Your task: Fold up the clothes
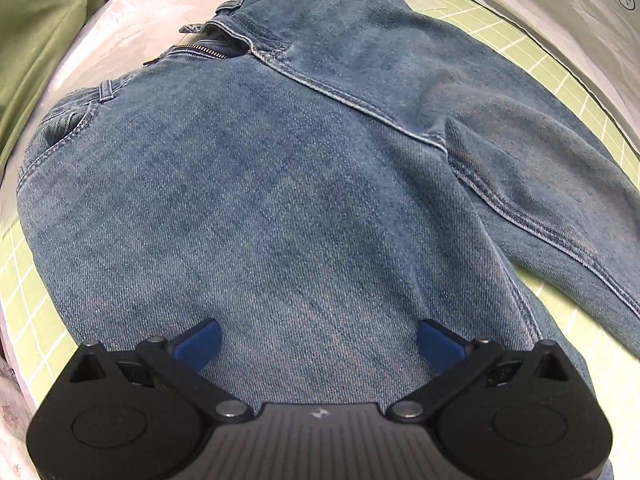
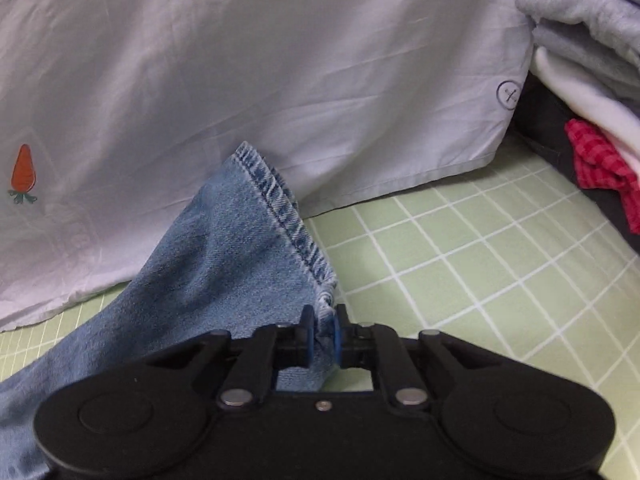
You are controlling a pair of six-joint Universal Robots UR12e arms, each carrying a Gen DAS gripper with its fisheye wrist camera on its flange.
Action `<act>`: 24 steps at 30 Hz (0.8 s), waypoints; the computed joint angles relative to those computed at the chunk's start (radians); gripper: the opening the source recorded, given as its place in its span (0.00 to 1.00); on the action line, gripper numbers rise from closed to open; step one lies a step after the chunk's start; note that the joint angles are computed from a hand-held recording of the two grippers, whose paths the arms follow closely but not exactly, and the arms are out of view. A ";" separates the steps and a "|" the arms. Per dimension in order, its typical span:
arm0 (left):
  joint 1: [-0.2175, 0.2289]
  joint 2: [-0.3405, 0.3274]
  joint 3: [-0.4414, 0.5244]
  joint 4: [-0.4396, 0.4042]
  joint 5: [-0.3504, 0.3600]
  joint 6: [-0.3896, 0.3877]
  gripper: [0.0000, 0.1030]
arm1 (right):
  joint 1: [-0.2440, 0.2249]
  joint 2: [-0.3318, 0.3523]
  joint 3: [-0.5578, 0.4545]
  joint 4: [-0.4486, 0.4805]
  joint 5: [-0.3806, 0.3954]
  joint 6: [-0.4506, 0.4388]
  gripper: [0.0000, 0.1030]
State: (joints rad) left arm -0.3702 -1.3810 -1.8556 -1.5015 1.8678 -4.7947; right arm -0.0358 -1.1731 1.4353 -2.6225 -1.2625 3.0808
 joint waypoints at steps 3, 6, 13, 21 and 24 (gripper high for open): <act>-0.004 0.000 -0.003 0.001 0.006 -0.006 1.00 | -0.030 -0.053 0.055 -0.038 -0.012 -0.011 0.08; -0.004 0.002 -0.006 0.003 0.010 -0.006 1.00 | -0.062 -0.108 0.115 -0.042 -0.059 -0.007 0.08; 0.008 0.010 -0.013 0.009 0.002 0.006 1.00 | -0.098 -0.163 0.186 0.066 -0.133 -0.070 0.18; -0.013 0.059 -0.055 0.103 0.006 0.036 1.00 | -0.090 -0.240 0.232 0.036 -0.150 -0.068 0.51; -0.050 0.083 -0.062 0.115 0.050 0.044 1.00 | -0.101 -0.285 0.272 0.037 -0.101 -0.095 0.59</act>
State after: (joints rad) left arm -0.4200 -1.2982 -1.9174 -1.3869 1.9181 -4.7511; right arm -0.1367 -1.4582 1.7068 -2.5859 -1.3634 2.9859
